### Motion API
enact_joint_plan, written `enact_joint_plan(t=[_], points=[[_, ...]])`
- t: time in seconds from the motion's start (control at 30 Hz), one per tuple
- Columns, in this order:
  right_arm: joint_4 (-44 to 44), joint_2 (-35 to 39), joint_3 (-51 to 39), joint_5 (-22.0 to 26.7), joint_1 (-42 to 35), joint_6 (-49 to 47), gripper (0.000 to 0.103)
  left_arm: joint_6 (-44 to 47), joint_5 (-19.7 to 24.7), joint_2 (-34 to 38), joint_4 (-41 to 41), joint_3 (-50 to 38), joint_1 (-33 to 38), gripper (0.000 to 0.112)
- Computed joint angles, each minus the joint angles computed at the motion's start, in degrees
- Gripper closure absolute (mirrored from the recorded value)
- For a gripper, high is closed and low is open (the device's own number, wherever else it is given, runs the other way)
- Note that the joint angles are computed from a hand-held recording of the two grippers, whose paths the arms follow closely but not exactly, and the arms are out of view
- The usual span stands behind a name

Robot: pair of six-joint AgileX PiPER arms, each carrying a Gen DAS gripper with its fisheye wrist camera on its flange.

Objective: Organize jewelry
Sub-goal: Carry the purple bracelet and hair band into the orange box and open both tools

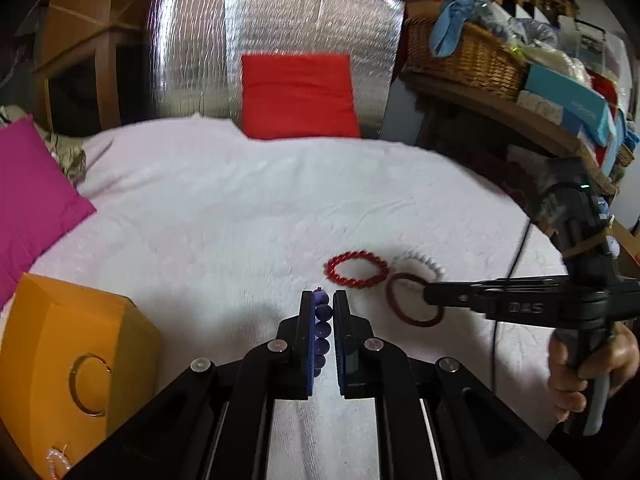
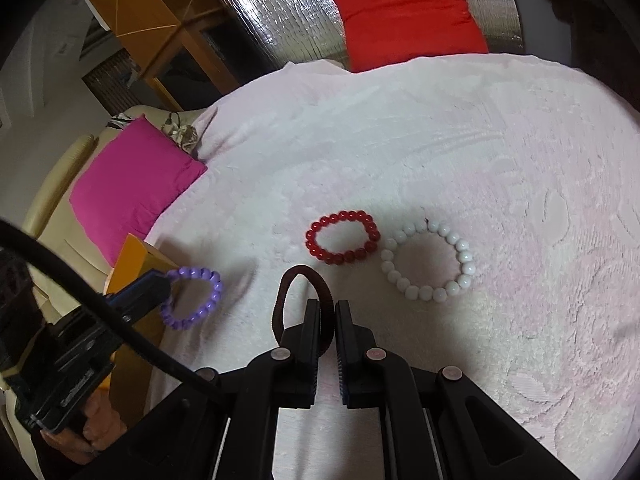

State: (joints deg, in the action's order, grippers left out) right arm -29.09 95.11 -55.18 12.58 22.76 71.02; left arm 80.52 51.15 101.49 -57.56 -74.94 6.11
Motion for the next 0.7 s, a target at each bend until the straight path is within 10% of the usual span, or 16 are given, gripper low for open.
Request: enact_joint_plan(t=[0.7], points=[[-15.7,11.3,-24.7,8.0,14.4,11.0,0.095,3.4,0.0,-1.0,-6.1,-4.4,25.5,0.103]])
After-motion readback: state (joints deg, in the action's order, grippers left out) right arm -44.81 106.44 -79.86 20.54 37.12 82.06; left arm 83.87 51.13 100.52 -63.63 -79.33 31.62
